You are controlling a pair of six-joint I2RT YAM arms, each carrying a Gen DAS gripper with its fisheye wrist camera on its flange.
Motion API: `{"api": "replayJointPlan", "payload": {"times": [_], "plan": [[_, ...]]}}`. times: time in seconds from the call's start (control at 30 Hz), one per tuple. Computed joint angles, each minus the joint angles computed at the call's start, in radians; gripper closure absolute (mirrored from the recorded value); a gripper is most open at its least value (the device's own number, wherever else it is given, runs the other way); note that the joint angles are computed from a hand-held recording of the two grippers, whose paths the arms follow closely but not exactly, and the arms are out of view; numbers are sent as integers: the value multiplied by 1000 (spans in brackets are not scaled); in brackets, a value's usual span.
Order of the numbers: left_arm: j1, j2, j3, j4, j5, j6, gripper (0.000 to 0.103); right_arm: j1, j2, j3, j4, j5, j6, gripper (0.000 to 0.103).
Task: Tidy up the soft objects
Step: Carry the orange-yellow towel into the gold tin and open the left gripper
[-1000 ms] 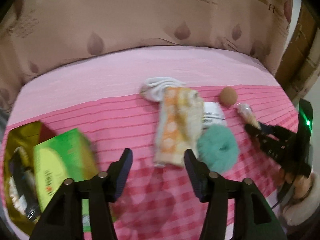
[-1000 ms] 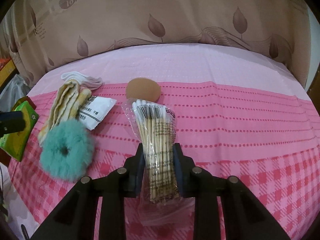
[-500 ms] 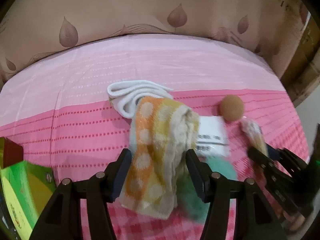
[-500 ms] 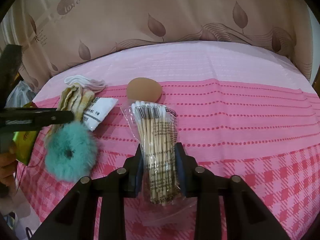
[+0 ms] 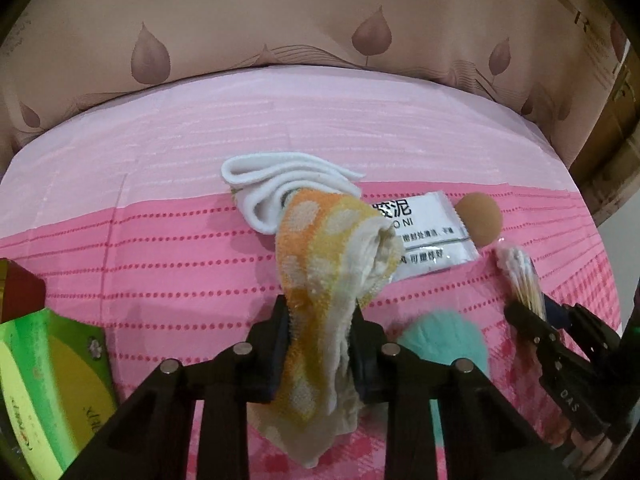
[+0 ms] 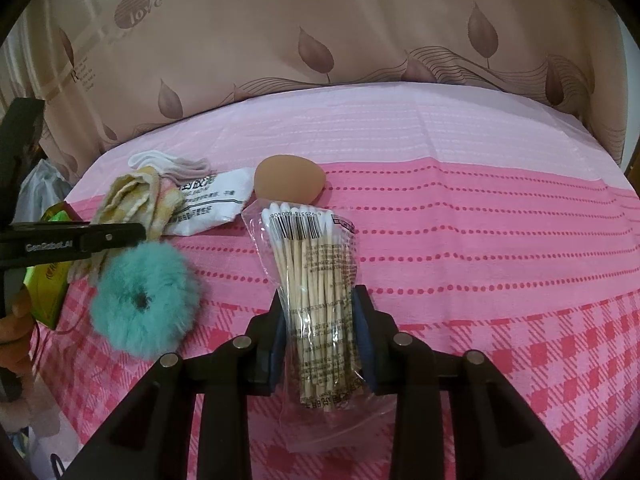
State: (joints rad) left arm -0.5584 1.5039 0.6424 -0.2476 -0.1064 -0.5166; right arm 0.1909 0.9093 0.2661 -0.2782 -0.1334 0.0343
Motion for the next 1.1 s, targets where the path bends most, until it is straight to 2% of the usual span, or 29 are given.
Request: {"api": "replayJointPlan", "payload": {"times": [0.3, 0.57, 0.83, 0.93, 1.1], "plan": [[-21, -154, -57, -72, -1, -30, 77, 4, 2, 1, 1, 1, 6, 72], [6, -365, -90, -217, -3, -40, 77, 3, 1, 1, 0, 1, 4, 72], [34, -547, -80, -408, -49, -35, 77, 18, 10, 0, 10, 15, 10, 72], [82, -628, -74, -494, -55, -12, 77, 21, 13, 0, 13, 20, 11, 72], [273, -760, -57, -619, -23, 117, 77, 25, 15, -1, 16, 25, 13, 72]]}}
